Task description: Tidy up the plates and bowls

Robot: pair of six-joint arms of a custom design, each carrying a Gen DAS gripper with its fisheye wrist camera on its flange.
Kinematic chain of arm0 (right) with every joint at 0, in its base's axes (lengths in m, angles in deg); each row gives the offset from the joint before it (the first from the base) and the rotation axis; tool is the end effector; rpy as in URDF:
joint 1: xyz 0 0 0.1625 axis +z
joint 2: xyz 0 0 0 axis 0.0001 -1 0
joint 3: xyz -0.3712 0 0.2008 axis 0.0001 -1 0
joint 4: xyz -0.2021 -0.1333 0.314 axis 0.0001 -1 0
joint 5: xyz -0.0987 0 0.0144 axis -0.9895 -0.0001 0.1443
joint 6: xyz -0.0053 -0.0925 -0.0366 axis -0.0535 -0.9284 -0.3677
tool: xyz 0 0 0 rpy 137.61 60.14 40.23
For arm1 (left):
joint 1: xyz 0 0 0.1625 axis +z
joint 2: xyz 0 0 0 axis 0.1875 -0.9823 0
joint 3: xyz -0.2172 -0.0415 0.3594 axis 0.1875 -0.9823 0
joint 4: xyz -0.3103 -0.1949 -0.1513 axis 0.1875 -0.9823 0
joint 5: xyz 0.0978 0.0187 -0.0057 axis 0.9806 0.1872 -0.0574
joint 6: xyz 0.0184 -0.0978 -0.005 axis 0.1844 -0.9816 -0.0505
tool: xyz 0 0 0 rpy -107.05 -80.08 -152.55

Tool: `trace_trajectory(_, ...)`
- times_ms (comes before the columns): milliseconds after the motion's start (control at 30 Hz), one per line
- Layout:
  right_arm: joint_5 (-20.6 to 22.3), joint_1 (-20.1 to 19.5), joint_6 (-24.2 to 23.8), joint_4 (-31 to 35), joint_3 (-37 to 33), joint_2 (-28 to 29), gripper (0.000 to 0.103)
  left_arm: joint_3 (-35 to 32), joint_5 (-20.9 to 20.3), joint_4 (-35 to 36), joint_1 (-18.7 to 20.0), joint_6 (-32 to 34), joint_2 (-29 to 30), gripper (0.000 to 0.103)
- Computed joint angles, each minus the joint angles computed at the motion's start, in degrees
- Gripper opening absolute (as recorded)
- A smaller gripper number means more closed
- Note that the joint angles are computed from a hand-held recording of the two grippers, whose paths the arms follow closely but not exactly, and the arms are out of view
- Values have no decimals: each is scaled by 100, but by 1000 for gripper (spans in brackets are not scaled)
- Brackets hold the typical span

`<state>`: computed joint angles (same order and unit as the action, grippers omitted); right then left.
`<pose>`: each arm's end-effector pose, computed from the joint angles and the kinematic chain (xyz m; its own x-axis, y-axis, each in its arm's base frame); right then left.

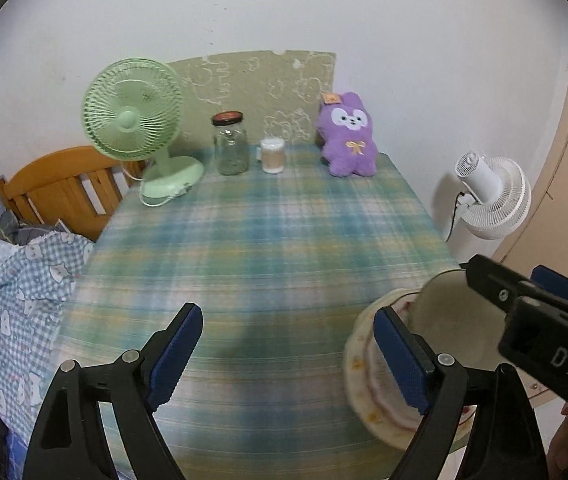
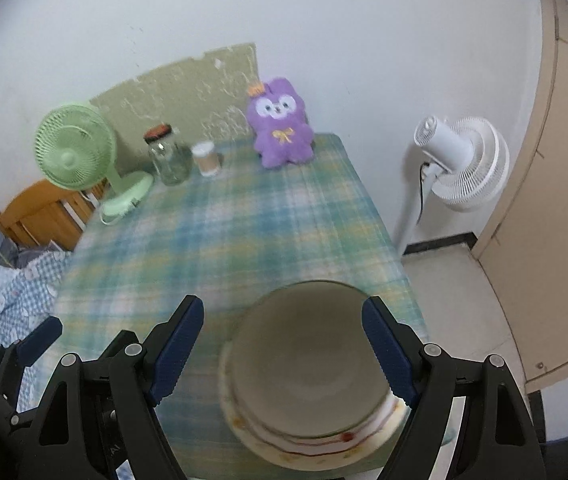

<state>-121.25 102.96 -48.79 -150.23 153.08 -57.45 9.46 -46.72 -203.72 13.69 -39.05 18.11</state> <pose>0.1469 -0.3991 0.4130 -0.6731 0.3867 0.6304 -0.3358 0.5996 -0.7264 -0.5096 -0.4577 0.0732 -0.6543 0.3842 -0.6513 0.6918 0.6519 -0.3105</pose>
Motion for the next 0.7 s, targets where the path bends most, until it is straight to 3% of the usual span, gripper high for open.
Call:
trace_trajectory(433,-855,873,402,-1240,21,1336,84,1163,175,-1098,315,1305,-1051,95)
trace_trajectory(600,-952,1006,764,-1321,138,1579,84,1434,278,-1257,357,1379,-1310,98)
trace_trajectory(700,-923,1041,732,-1494,217,1700,84,1620,354,-1388,351,1447,-1406,98)
